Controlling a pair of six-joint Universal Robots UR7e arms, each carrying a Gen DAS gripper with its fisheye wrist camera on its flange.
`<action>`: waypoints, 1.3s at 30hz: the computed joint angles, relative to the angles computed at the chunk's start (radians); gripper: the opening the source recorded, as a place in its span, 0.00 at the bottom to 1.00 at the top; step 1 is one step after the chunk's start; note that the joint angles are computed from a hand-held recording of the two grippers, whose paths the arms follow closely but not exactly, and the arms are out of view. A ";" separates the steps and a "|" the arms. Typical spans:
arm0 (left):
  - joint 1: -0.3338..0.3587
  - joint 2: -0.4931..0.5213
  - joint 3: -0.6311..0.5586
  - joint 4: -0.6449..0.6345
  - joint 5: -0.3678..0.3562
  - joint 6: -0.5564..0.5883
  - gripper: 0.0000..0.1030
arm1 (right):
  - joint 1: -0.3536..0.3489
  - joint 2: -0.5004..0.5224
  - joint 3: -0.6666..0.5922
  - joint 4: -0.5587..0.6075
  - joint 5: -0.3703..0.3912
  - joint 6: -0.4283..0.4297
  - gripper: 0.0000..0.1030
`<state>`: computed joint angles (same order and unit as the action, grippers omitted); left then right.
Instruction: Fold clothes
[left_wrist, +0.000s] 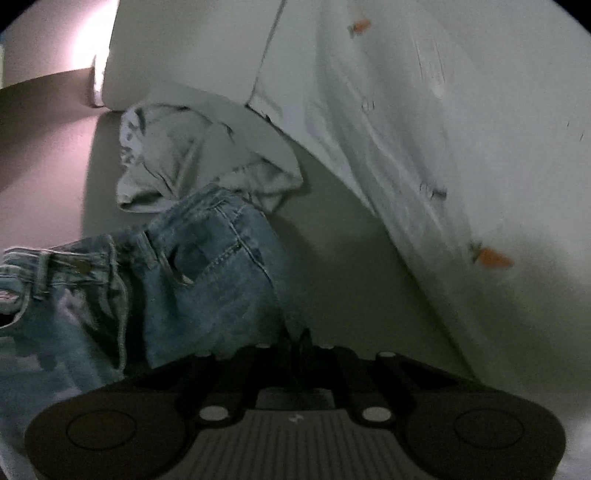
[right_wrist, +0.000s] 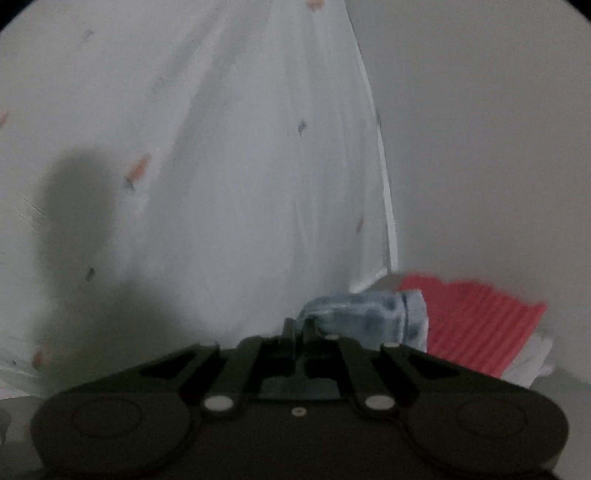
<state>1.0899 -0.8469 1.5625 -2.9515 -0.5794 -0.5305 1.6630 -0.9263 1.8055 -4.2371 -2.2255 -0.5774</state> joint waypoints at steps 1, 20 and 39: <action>-0.002 -0.005 0.005 -0.005 0.001 0.000 0.04 | 0.010 0.000 -0.001 -0.003 -0.021 -0.013 0.03; 0.109 0.439 -0.691 0.258 0.018 0.161 0.40 | -0.204 0.224 -0.685 0.989 -0.019 0.311 0.39; 0.068 0.314 -0.331 0.224 -0.049 0.320 0.82 | -0.322 0.139 -0.290 0.727 -0.199 0.535 0.63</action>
<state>1.1576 -0.5331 1.2316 -2.7278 -0.6283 -0.2104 1.3410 -0.7874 1.5155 -3.5096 -2.4244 -0.0427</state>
